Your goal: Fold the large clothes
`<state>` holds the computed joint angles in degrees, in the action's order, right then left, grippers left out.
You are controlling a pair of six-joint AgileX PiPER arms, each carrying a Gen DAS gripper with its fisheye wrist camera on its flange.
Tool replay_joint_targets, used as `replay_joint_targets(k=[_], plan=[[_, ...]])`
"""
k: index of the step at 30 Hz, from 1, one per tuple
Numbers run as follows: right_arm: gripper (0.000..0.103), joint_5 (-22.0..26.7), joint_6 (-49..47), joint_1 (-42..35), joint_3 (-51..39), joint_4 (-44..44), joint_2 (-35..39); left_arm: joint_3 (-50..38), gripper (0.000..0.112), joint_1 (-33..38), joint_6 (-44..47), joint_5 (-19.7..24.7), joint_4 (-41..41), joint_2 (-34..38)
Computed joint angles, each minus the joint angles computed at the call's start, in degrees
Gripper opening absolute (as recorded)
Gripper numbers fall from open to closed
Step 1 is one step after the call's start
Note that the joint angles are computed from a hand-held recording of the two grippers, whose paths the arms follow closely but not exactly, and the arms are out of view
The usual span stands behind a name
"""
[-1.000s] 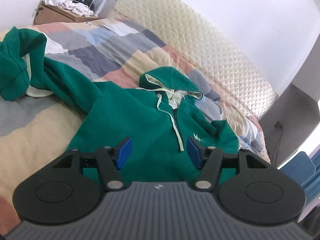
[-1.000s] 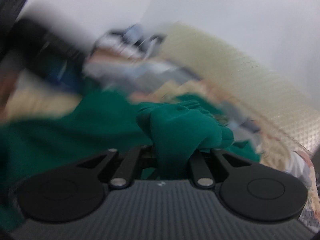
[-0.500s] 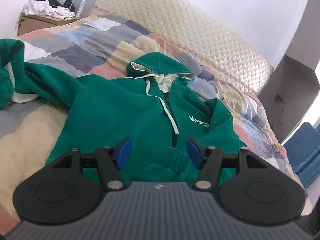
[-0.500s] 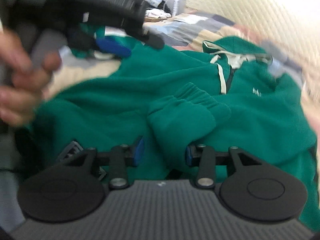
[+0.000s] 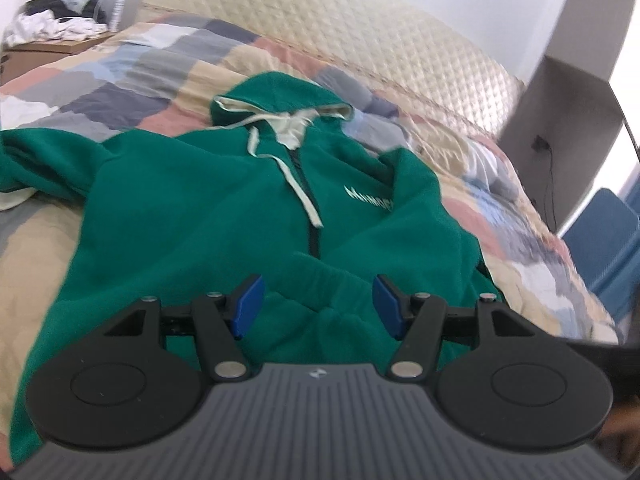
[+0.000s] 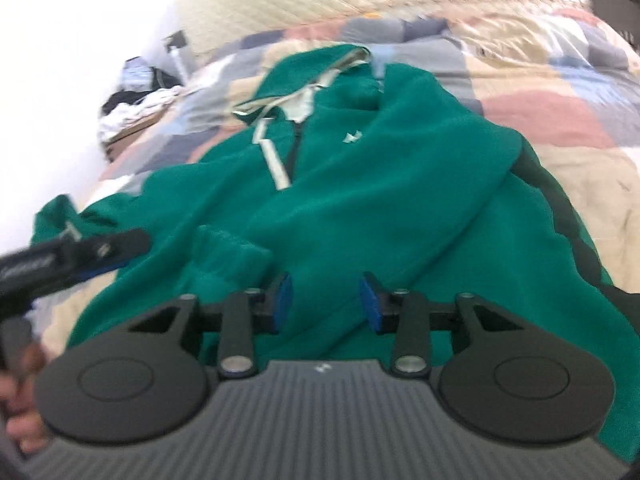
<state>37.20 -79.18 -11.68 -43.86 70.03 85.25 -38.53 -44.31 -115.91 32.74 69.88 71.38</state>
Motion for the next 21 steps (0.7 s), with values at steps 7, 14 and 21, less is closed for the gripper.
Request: replay_joint_targets(k=[7, 14, 21], plan=[[0.015, 2.3, 17.1, 1.0, -9.1, -10.7, 13.3, -3.7, 0.066, -7.2, -0.3, 4.3, 5.3, 7.3], [0.015, 8.5, 22.4, -4.4, -11.5, -9.5, 15.6, -11.6, 0.072, -11.7, 7.4, 9.1, 3.4, 17.7], [0.014, 8.1, 20.7, -4.7, -10.7, -9.7, 14.7, -22.6, 0.075, -15.2, 20.2, 27.4, -5.3, 30.8]])
